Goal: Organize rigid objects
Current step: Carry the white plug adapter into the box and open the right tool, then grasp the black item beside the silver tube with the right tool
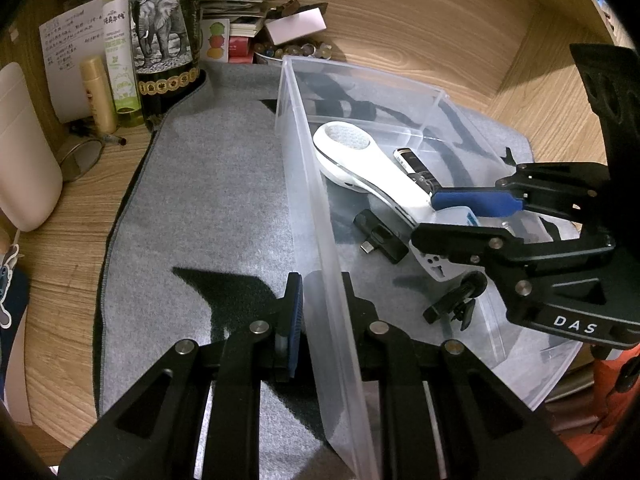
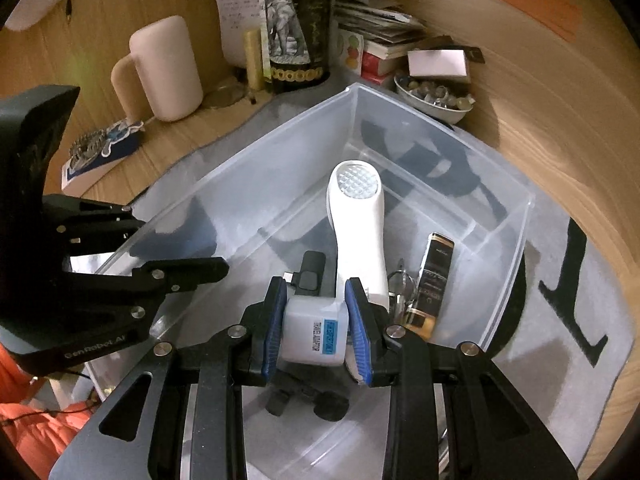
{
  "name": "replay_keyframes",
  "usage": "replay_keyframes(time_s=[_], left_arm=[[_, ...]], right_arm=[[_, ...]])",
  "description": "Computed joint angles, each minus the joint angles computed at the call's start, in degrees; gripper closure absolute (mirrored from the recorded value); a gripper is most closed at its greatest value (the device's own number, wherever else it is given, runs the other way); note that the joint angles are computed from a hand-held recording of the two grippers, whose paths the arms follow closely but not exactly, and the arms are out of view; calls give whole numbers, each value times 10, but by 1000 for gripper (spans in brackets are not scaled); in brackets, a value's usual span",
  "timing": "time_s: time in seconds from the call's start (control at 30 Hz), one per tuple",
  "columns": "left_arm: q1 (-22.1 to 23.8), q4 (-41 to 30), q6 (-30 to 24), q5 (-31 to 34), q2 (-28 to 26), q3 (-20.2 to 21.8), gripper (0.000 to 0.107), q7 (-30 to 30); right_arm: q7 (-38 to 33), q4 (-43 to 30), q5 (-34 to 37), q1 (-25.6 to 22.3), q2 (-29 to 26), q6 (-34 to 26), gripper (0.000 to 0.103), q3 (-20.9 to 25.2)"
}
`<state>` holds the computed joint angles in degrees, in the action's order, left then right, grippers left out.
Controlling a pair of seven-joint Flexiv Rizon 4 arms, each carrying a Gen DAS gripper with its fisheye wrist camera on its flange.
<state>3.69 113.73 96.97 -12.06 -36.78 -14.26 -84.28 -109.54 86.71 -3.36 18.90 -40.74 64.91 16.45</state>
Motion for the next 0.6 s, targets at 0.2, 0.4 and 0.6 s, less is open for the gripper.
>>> replay_keyframes(time_s=[0.2,0.4,0.6], left_arm=[[4,0,-2,1,0,-3,91,2],[6,0,-1,1,0,-6,91,2],[8,1,-2,1,-1,-6,91,4]], right_arm=[[6,-2,-1,2,-1,0,74,-4],[14,3,-2,1,0,21,59,-6],[26,16,-1,-3,10,61,41,-9]])
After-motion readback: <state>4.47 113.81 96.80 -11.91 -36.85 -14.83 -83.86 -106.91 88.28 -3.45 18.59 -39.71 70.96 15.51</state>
